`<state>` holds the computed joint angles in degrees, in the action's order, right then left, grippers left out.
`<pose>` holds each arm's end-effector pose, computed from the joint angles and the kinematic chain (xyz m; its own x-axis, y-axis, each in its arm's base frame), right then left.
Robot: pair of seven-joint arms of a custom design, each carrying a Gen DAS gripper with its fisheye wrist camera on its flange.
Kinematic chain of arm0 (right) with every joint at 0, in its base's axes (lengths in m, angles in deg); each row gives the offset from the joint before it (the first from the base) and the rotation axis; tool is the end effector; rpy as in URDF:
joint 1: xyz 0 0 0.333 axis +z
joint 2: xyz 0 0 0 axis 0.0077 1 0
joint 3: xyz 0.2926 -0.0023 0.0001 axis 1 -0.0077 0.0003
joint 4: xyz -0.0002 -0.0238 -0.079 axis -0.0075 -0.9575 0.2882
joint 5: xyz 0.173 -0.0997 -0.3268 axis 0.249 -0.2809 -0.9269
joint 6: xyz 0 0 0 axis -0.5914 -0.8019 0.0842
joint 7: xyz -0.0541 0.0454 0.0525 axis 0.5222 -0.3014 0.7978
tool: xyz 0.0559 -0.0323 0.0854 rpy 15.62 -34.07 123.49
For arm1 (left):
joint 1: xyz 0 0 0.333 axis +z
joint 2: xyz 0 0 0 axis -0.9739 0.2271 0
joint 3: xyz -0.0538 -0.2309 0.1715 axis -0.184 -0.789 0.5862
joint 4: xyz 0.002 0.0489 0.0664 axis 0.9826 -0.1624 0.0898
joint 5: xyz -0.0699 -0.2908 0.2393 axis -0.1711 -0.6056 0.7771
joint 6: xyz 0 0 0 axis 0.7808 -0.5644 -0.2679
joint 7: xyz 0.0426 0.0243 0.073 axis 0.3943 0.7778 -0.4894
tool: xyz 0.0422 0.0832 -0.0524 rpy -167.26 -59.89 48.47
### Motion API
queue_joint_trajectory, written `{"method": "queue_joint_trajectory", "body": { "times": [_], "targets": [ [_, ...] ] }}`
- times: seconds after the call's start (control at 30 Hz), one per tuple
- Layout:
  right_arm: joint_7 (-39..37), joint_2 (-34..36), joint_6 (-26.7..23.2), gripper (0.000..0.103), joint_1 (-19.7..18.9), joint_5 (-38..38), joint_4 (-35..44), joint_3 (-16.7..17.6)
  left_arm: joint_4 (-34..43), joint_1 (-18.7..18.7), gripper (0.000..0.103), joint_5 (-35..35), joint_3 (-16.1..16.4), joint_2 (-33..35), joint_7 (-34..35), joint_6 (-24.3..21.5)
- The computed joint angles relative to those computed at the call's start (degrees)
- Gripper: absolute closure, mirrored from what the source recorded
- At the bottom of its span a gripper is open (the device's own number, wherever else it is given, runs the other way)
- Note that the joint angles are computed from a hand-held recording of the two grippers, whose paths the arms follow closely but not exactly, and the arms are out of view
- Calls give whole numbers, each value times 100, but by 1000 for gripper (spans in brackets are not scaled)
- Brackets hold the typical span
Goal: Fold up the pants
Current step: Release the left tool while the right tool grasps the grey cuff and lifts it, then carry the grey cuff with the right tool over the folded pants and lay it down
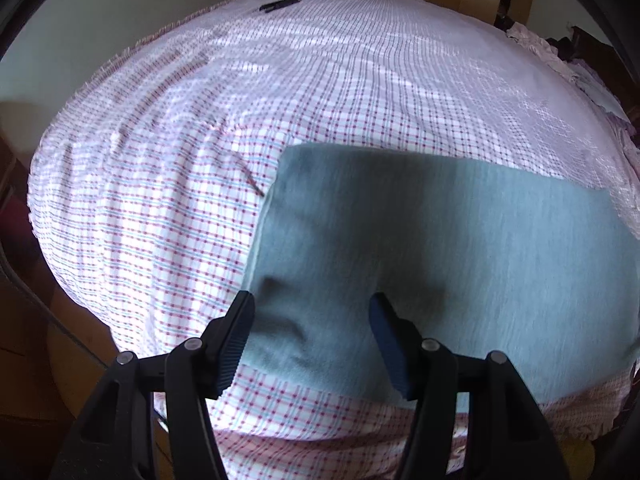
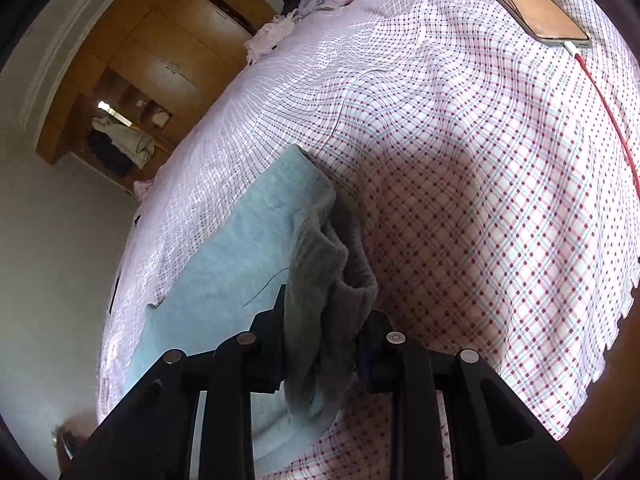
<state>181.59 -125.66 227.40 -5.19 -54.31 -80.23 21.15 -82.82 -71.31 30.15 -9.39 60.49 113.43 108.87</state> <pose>0.3994 0.0124 0.4952 -0.6078 -0.4897 -0.6251 -0.2464 0.8647 -0.4378 0.6242 0.0280 0.5476 -0.1388 -0.9894 -0.0436 -0.8735 0.1430 -0.4653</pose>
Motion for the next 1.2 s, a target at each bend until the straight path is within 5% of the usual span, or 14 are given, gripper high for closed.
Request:
{"method": "queue_joint_trajectory", "body": {
  "times": [0.17, 0.5, 0.83, 1.2],
  "targets": [
    [-68, 21, -562, 91, -200, -461, 471, 400, -97, 41, 40, -51, 16, -181, 130, 24],
    [-276, 225, -1249, 96, 196, -1129, 1200, 412, -344, 127, 40, -246, 44, -530, 469, 206],
    [-558, 568, -1202, 97, 565, -1392, 1809, 381, -394, 195, 40, -556, 76, -697, 674, 175],
    [-1757, 1574, -1206, 97, 1371, -1068, 2989, 282, -330, 237, 40, -654, 95, -653, 739, 91]
  ]
}}
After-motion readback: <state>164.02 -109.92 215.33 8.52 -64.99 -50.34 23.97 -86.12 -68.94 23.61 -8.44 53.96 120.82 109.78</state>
